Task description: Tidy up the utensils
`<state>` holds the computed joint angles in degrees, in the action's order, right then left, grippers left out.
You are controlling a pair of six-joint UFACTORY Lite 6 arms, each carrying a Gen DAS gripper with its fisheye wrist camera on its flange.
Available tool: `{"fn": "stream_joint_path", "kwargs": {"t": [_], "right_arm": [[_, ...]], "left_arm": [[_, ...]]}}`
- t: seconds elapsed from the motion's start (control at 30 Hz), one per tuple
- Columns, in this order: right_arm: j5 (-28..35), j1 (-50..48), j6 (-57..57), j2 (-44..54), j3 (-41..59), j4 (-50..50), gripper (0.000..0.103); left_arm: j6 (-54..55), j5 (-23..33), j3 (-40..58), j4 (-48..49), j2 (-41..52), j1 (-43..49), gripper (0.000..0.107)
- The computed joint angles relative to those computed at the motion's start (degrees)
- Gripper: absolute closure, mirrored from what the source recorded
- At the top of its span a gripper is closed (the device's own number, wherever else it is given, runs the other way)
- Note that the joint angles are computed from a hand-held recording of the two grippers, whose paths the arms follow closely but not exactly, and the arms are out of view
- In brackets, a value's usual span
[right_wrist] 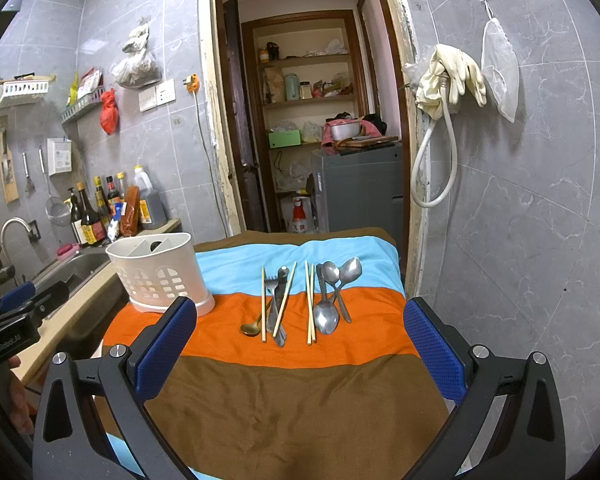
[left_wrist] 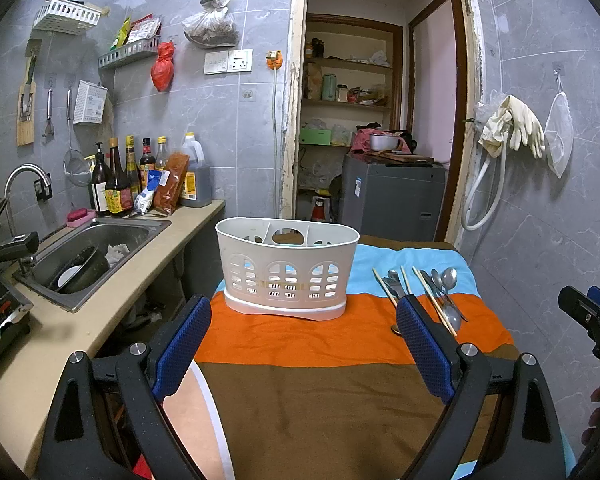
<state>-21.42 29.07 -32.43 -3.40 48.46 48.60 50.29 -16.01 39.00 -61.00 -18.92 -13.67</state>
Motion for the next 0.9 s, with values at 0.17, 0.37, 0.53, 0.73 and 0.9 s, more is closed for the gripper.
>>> {"fn": "stream_joint_path", "kwargs": {"t": [0.17, 0.37, 0.53, 0.73, 0.9], "right_arm": [[0.1, 0.0, -0.1, 0.0, 0.0, 0.1, 0.0], [0.2, 0.0, -0.1, 0.1, 0.2, 0.1, 0.0], [0.2, 0.0, -0.2, 0.3, 0.4, 0.0, 0.0], [-1.6, 0.6, 0.3, 1.3, 0.3, -0.9, 0.0], [0.0, -0.2, -5.9, 2.1, 3.5, 4.7, 0.0]], "left_arm": [[0.1, 0.0, 0.0, -0.1, 0.0, 0.0, 0.016], [0.5, 0.2, 0.1, -0.5, 0.1, 0.0, 0.016], [3.9, -0.7, 2.0, -4.4, 1.5, -1.6, 0.016], [-7.8, -0.4, 4.5, 8.2, 6.1, -0.5, 0.016], [-13.0, 1.9, 8.7, 14.3, 9.6, 0.4, 0.016]]}}
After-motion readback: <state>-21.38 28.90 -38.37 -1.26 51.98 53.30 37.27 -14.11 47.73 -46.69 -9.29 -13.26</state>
